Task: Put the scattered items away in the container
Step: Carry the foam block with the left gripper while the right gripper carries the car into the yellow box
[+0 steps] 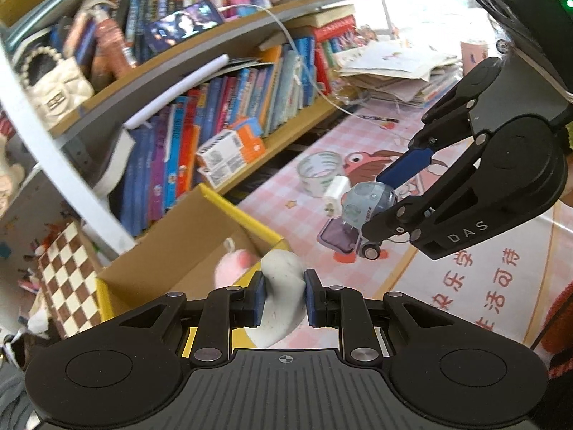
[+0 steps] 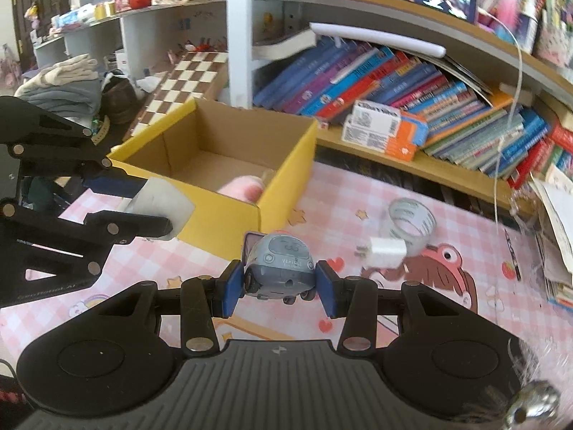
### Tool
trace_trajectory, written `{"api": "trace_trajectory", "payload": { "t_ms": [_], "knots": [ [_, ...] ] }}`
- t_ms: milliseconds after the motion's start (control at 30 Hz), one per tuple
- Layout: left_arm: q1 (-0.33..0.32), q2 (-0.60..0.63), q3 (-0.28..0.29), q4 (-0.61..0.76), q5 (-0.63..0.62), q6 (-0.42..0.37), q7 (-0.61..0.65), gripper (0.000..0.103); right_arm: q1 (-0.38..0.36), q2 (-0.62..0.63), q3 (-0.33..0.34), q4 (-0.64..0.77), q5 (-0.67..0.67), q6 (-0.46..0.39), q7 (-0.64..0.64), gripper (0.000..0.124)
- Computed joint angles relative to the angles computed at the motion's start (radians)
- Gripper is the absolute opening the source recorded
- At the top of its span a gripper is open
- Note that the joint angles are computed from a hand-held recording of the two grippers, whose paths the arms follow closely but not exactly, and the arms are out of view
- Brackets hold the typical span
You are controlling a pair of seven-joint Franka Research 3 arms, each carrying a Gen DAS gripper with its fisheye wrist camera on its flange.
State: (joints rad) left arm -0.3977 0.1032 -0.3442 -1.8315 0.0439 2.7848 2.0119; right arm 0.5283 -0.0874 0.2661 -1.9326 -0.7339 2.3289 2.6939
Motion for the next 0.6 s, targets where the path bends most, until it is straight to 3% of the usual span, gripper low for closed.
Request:
{"api": "trace_trajectory", "payload": {
  "t_ms": [600],
  "knots": [
    [0.058, 0.007, 0.025, 0.014, -0.030, 0.088, 0.006, 0.021, 0.096, 0.198, -0.076, 0.275, -0.046, -0.040, -0.149, 0.042]
  ]
}}
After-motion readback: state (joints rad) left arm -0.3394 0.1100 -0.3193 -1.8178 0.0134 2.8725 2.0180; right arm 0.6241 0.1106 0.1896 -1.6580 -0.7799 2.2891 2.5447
